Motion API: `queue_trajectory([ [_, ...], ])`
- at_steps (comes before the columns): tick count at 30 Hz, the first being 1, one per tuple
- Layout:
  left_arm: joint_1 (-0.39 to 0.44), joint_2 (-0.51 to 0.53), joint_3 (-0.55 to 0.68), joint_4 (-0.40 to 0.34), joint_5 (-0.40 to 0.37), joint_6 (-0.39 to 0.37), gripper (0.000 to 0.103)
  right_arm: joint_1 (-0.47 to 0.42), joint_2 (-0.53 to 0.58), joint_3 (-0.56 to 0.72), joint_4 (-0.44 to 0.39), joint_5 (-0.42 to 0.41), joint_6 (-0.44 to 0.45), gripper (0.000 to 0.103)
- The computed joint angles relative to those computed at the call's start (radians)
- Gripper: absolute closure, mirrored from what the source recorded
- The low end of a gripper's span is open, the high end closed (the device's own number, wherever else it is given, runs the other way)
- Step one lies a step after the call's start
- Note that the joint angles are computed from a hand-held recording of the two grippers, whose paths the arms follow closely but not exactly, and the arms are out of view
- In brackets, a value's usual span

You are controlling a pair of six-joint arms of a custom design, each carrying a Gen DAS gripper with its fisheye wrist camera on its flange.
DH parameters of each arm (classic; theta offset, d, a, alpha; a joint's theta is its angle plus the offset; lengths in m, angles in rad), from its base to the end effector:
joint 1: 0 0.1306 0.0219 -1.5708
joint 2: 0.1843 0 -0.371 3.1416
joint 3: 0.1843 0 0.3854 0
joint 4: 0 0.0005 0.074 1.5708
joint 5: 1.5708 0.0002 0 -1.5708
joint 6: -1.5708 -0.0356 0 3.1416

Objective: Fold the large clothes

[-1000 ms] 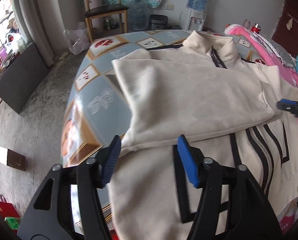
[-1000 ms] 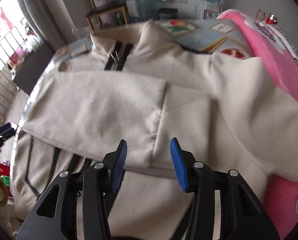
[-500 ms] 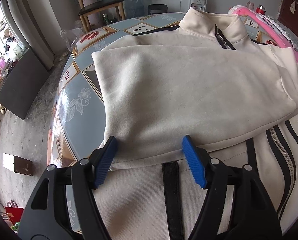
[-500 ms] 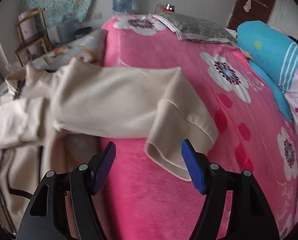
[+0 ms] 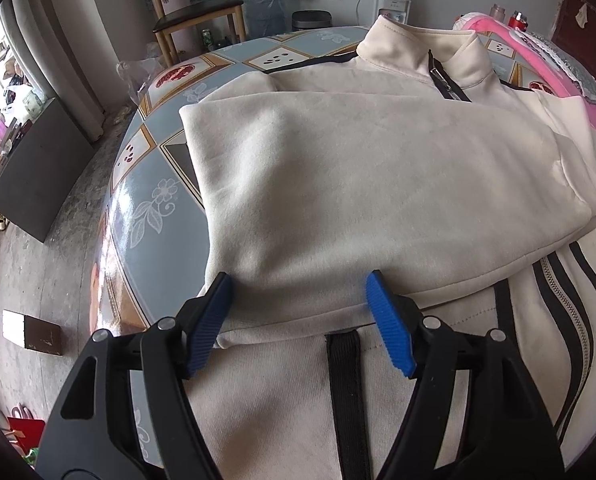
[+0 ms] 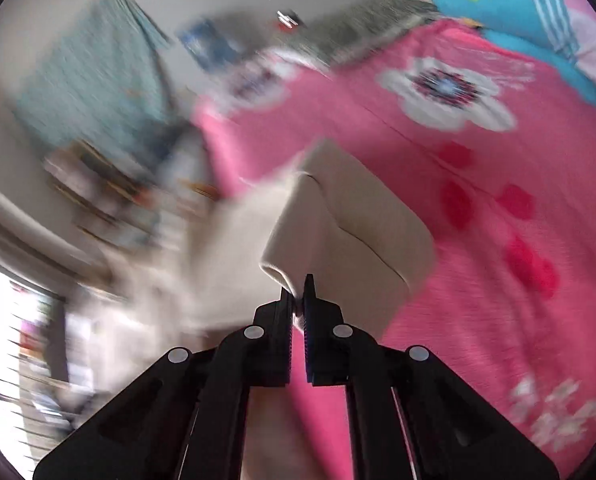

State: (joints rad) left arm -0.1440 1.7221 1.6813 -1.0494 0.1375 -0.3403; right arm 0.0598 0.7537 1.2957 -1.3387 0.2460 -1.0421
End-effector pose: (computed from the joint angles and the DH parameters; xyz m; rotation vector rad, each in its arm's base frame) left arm 0.5727 -0.0885 0.3682 0.6784 2.5601 -0.1179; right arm 0.2086 0.0033 0.5508 1.2119 2.0149 0.2537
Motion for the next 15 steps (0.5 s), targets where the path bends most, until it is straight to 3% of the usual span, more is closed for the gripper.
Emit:
queue_trajectory([
  [4, 0.004, 0.001, 0.0, 0.002, 0.016, -0.006, 0.036, 0.058, 0.089, 0.163, 0.171, -0.076, 0.045, 0.098],
  [9, 0.026, -0.004, 0.003, -0.006, 0.083, 0.012, 0.04, 0.169, 0.344, 0.385, 0.354, -0.234, 0.104, 0.098],
  [12, 0.058, -0.016, 0.01, -0.033, 0.173, 0.014, 0.046, 0.229, 0.544, 0.538, 0.392, -0.337, 0.16, 0.098],
  [15, 0.089, -0.039, 0.007, -0.047, 0.234, -0.005, 0.049, 0.28, 0.733, 0.667, 0.367, -0.388, 0.194, 0.097],
])
